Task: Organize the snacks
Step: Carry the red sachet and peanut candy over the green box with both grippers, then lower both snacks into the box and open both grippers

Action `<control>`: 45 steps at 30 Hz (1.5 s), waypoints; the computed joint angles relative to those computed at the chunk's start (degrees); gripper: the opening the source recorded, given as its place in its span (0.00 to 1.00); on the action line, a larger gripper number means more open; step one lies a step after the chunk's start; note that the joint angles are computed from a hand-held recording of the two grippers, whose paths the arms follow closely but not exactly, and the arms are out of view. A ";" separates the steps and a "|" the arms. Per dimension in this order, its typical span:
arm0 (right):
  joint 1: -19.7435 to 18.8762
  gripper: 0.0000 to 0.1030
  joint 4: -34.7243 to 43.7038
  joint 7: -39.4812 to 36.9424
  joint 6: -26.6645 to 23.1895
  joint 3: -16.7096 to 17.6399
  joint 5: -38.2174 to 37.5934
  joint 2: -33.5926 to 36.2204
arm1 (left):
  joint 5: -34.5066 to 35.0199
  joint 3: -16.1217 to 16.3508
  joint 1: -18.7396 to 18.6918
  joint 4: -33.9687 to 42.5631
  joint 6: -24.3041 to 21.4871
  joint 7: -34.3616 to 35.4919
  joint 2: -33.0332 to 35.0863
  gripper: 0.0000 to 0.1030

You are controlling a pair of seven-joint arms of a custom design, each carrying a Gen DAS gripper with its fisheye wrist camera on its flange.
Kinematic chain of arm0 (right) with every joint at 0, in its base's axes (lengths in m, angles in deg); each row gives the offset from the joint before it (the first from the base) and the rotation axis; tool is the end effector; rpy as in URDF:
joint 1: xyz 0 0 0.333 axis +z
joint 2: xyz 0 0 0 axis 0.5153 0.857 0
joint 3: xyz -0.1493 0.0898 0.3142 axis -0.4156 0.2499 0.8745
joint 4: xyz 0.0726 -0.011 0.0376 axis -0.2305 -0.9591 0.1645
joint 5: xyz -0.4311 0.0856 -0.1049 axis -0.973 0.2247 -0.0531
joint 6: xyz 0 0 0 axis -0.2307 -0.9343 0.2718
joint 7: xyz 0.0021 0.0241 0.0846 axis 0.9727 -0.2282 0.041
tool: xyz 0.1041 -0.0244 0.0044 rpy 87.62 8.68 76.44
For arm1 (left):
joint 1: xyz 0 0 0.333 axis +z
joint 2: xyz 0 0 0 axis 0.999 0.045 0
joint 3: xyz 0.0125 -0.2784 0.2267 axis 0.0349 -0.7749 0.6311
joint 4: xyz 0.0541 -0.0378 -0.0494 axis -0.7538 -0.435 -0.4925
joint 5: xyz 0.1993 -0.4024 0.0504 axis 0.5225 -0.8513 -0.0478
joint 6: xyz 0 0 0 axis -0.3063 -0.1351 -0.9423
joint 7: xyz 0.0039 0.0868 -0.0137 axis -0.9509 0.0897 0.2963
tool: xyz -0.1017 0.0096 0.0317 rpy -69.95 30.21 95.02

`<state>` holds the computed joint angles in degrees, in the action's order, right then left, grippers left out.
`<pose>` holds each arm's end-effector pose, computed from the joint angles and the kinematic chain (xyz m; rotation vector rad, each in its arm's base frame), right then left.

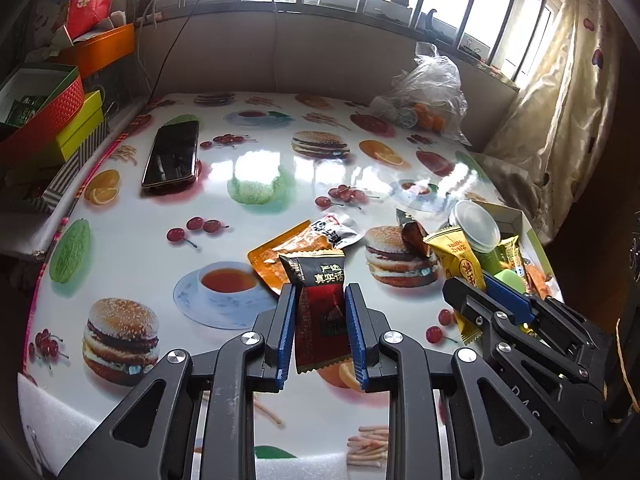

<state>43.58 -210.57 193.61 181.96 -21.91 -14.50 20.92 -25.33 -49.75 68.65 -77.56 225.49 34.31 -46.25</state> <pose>0.5206 0.1092 0.4162 -1.6932 1.7554 -0.5390 0.5430 -0.3226 0.4226 -1.7432 2.0859 -0.9076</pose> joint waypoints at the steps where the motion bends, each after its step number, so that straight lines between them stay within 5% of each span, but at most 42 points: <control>1: -0.68 0.24 -0.20 0.36 0.09 0.37 -0.45 -0.38 | -1.60 -0.57 0.26 0.16 0.24 1.48 0.03 0.25; 33: -19.45 0.24 -5.32 10.18 -1.90 3.11 -12.31 -7.88 | -20.12 -4.84 -6.51 19.09 -4.43 23.21 12.45 0.25; 45: -21.29 0.24 -6.15 10.53 -2.61 0.52 -13.14 -6.00 | -20.48 -3.71 -10.01 29.13 -11.36 24.70 19.94 0.25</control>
